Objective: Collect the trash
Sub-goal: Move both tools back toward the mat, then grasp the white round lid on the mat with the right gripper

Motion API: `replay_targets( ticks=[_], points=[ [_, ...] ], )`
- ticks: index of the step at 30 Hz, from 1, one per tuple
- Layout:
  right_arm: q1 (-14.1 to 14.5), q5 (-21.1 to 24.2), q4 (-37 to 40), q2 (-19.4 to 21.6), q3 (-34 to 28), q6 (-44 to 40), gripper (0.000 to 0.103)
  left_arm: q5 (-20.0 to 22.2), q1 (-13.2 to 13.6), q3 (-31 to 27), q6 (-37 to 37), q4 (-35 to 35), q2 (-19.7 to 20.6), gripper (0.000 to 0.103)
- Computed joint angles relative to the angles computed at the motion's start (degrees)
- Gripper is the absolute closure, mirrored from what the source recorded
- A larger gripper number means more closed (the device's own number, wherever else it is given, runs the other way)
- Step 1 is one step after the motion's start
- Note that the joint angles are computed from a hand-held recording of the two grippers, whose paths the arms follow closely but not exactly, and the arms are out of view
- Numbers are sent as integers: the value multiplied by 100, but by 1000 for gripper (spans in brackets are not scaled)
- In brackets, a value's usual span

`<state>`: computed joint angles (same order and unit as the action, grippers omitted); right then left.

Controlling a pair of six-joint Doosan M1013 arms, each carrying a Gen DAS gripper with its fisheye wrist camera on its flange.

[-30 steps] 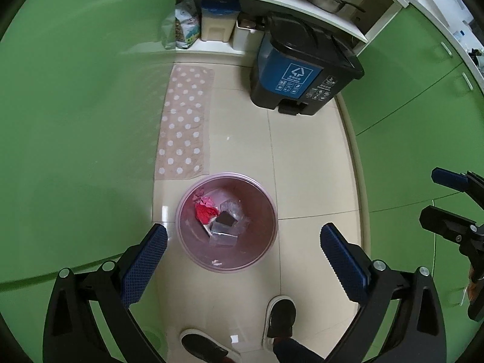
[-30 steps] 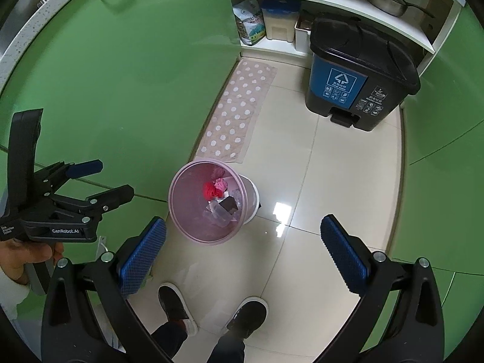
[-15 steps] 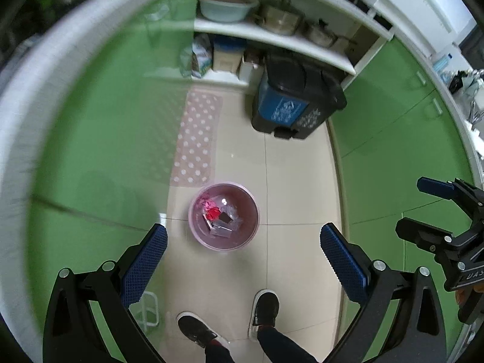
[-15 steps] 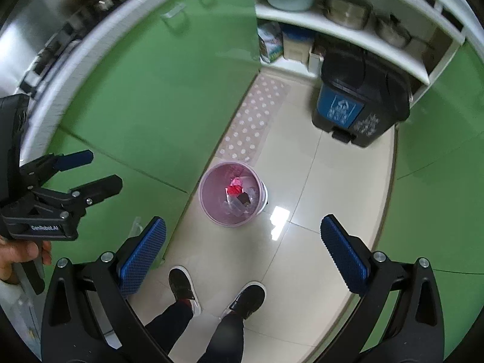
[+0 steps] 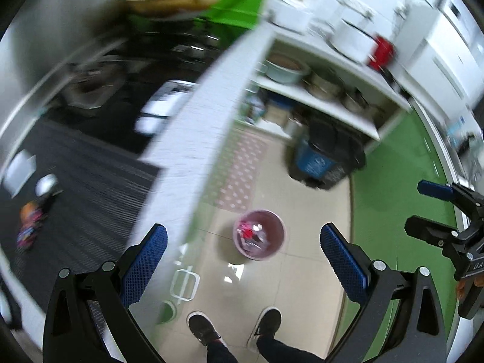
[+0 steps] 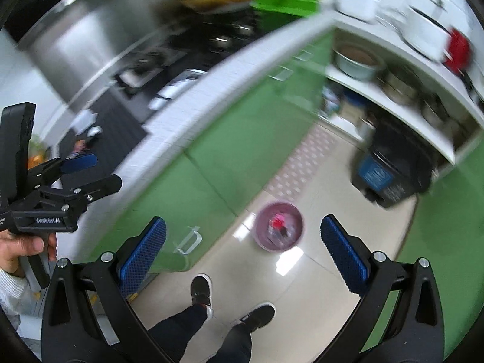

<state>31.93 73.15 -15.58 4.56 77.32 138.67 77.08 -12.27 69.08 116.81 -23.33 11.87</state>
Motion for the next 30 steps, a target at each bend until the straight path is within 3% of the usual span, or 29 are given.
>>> replay_targets(
  ticks=[11, 18, 23, 30],
  points=[
    [250, -159, 520, 1228, -1785, -1389, 3, -136, 1104, -482, -436, 392, 122, 6],
    [335, 67, 615, 2036, -2905, -1699, 3, -36, 1538, -998, -450, 432, 486, 6],
    [345, 539, 740, 2809, -4019, -2054, 3, 74, 1683, -1360, -514, 443, 770, 6],
    [273, 1642, 854, 4189, -6162, -2893, 3, 44, 1719, -1705, -1048, 576, 1076, 6]
  ],
)
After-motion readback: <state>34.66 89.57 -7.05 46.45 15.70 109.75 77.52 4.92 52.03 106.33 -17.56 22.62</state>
